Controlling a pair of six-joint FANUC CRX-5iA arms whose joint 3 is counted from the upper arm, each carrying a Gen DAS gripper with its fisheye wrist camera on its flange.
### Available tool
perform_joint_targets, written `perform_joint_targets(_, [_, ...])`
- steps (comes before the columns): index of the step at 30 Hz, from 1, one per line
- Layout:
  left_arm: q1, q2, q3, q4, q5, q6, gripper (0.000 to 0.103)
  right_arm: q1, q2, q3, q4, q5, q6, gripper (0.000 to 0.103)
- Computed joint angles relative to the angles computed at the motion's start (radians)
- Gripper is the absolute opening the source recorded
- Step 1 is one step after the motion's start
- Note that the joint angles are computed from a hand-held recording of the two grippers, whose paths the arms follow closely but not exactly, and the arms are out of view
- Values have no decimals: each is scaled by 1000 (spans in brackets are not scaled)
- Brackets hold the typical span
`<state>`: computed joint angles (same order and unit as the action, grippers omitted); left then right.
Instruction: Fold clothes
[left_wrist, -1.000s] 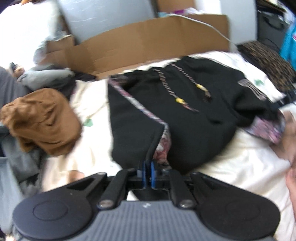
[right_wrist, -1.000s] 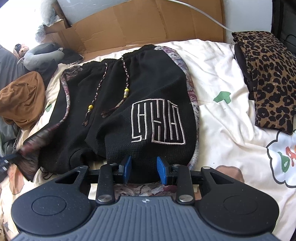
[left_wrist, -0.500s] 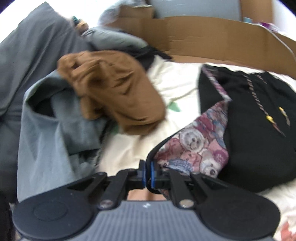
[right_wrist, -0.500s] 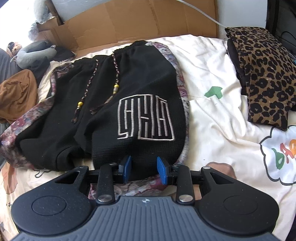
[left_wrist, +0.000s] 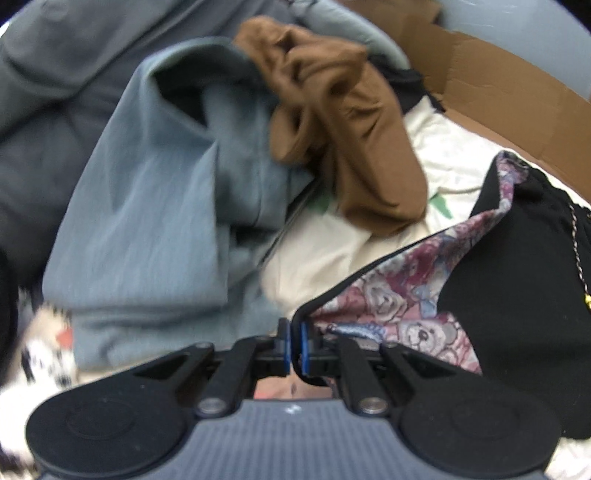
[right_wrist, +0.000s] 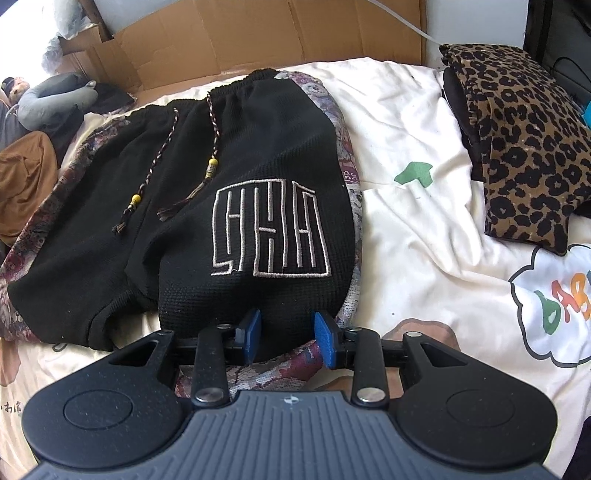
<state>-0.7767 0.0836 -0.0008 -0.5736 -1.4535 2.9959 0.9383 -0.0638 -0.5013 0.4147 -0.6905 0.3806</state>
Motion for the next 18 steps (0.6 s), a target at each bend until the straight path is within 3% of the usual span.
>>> perform_joint_targets(8, [9, 8, -16, 55, -8, 34, 6, -4, 7, 5, -20, -13, 9, 39])
perform_joint_targets(15, [73, 11, -66, 125, 47, 33, 6, -11, -2, -7, -27, -5, 10, 39])
perform_joint_targets(18, [62, 10, -52, 120, 28, 14, 10, -18, -17, -26, -16, 3, -16, 39])
